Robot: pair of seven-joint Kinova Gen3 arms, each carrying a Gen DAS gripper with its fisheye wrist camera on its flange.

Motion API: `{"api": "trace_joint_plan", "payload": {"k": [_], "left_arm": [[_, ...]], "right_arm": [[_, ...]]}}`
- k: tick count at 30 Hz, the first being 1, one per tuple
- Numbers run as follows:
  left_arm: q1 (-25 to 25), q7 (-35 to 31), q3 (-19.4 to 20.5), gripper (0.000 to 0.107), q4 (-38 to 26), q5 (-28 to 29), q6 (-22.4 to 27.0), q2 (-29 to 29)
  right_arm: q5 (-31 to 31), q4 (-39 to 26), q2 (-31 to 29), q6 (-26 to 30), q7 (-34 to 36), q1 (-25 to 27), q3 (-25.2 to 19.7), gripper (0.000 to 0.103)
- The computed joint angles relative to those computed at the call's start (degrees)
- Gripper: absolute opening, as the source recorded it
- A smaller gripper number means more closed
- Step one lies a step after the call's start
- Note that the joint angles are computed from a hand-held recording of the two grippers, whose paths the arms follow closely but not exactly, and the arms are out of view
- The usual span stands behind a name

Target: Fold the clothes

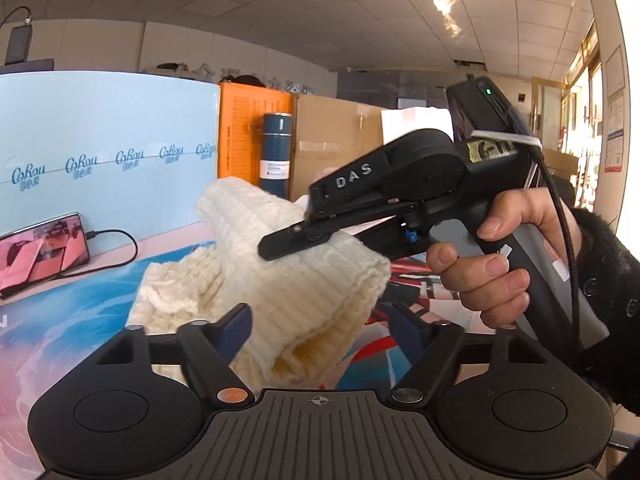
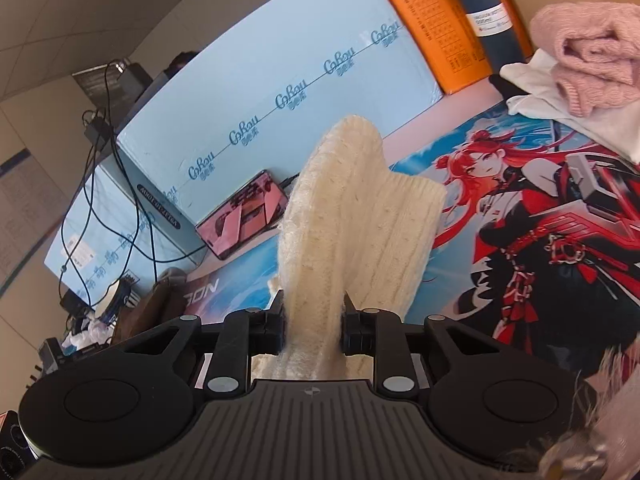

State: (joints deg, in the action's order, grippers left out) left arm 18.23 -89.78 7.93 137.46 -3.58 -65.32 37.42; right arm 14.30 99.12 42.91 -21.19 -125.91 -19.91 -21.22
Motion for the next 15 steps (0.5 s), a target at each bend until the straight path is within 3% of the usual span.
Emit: {"api": "trace_joint_plan", "payload": {"k": [2,4,7,9,10,13,15], "left_arm": [[0.4,3.5,-2.6,0.082,0.6,-1.4,-0.4,-0.5],[4.7,7.8,-7.7,0.082,0.5,1.0,0.3,-1.2],[11.7,12.9,-13.8,0.082,-1.7,8.0,6.5,-2.4],[12.0,12.4,-13.6,0.082,-3.2,11.8,9.7,-2.9],[10.6,11.4,-12.1,0.082,-3.9,13.2,10.9,-3.1],[9.1,11.4,-12.1,0.081,-6.6,15.5,14.3,-3.3],[6.7,12.4,-11.6,0.079,-9.1,13.5,17.7,-3.3]], "right_arm": [[-4.7,4.0,-1.6,-4.7,1.1,-3.8,5.3,0.022],[-9.3,7.3,-2.4,-8.1,2.4,-8.0,10.6,0.022],[-16.3,9.9,-2.9,-7.2,2.0,-14.6,18.6,0.032],[-21.0,10.7,-3.2,-5.4,1.6,-18.9,23.9,0.049],[-23.3,11.4,-3.3,-5.7,1.6,-21.3,26.5,0.052],[-30.3,14.5,-3.6,-10.9,4.1,-29.1,34.2,0.065],[-34.5,15.6,-3.3,-14.9,6.9,-33.6,37.3,0.075]]}}
